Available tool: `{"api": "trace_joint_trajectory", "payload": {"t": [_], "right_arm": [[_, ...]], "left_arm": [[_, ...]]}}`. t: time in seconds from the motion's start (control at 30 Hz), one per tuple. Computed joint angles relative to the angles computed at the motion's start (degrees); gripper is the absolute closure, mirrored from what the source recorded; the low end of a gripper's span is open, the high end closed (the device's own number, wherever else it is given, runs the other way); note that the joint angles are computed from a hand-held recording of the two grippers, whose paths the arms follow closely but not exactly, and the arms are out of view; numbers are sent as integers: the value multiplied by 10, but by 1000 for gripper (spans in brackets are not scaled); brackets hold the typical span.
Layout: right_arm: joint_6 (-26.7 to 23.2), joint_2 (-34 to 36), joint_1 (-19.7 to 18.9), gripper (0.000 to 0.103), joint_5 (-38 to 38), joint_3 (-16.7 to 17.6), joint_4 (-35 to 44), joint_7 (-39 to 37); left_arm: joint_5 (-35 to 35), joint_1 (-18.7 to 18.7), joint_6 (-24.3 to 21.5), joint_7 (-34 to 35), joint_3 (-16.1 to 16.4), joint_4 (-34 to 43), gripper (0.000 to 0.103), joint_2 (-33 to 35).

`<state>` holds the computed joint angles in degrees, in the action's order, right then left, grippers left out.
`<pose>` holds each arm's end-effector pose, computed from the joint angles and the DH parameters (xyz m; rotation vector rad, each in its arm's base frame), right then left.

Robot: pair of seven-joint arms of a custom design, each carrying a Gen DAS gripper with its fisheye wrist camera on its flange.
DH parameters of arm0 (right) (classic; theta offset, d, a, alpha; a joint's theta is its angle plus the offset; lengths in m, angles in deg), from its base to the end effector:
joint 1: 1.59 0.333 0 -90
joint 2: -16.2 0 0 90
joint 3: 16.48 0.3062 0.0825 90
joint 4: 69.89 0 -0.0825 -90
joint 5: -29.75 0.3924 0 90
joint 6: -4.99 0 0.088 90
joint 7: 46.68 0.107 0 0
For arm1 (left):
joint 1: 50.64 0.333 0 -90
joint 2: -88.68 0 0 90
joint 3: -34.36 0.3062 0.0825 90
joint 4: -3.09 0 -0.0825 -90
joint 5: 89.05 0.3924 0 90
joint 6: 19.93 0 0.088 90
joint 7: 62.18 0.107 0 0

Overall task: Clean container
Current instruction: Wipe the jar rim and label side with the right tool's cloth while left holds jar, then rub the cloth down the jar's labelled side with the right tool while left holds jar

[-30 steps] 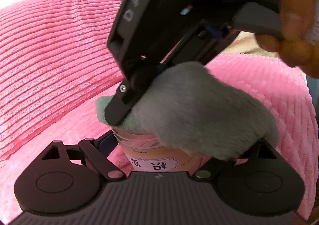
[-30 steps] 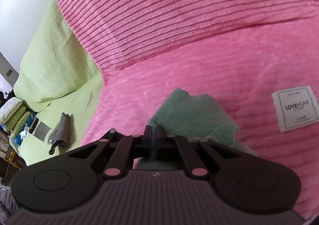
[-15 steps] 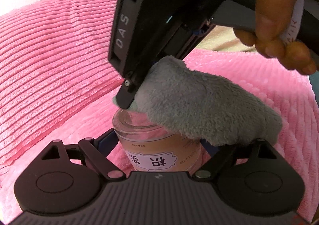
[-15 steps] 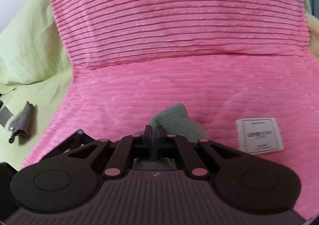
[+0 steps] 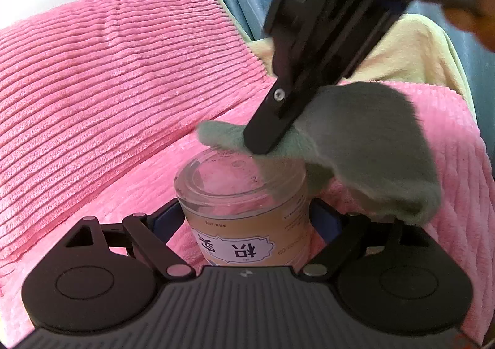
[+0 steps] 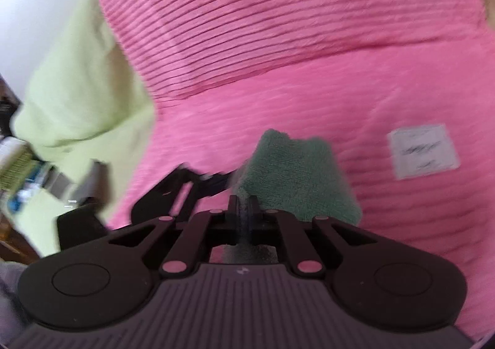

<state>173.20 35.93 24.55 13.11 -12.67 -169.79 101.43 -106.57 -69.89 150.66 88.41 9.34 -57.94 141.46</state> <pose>0.6002 0.3605 0.4648 -1.4089 1.8097 -0.2089 0.6992 -0.4297 0.4089 -0.4311 2.2652 -1.2201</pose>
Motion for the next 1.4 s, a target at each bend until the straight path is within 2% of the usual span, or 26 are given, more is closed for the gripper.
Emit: {"api": "trace_joint_trajectory", "payload": {"t": [0.1,0.2,0.27,0.4,0.53,0.67,0.87,0.97,1.0,1.2,1.33,1.4], "right_arm": [[63,9,-44,99,62,46,-24,-33],[127,29,-107,101,123,115,-37,-78],[140,41,-116,101,128,125,-31,-90],[131,59,-84,102,115,86,-2,-88],[93,72,-37,103,85,28,37,-83],[38,84,30,103,20,-57,81,-44],[-45,84,87,103,-108,-130,109,41],[-91,72,103,102,-169,-147,107,88],[-91,66,103,102,-182,-148,98,108],[-42,20,92,101,-250,-144,26,233],[-7,13,81,101,-291,-135,7,301],[-12,9,70,101,-302,-120,7,305]], "left_arm": [[-1,3,-1,1,-3,-4,15,-2],[-2,2,-8,-5,1,-4,15,-5],[-3,2,-10,-8,3,-5,15,-7],[5,0,10,1,5,-19,15,-11],[8,-3,-1,-14,13,-10,15,-10],[12,-3,2,-14,13,-15,15,-12],[16,-1,16,-13,10,-24,15,-15],[25,5,49,10,-1,-47,16,-20],[27,7,54,14,-4,-52,16,-21],[26,9,35,10,-9,-38,19,-16],[-2,31,12,15,-43,-26,15,-12],[-9,21,6,6,-31,-12,14,-8]]}}
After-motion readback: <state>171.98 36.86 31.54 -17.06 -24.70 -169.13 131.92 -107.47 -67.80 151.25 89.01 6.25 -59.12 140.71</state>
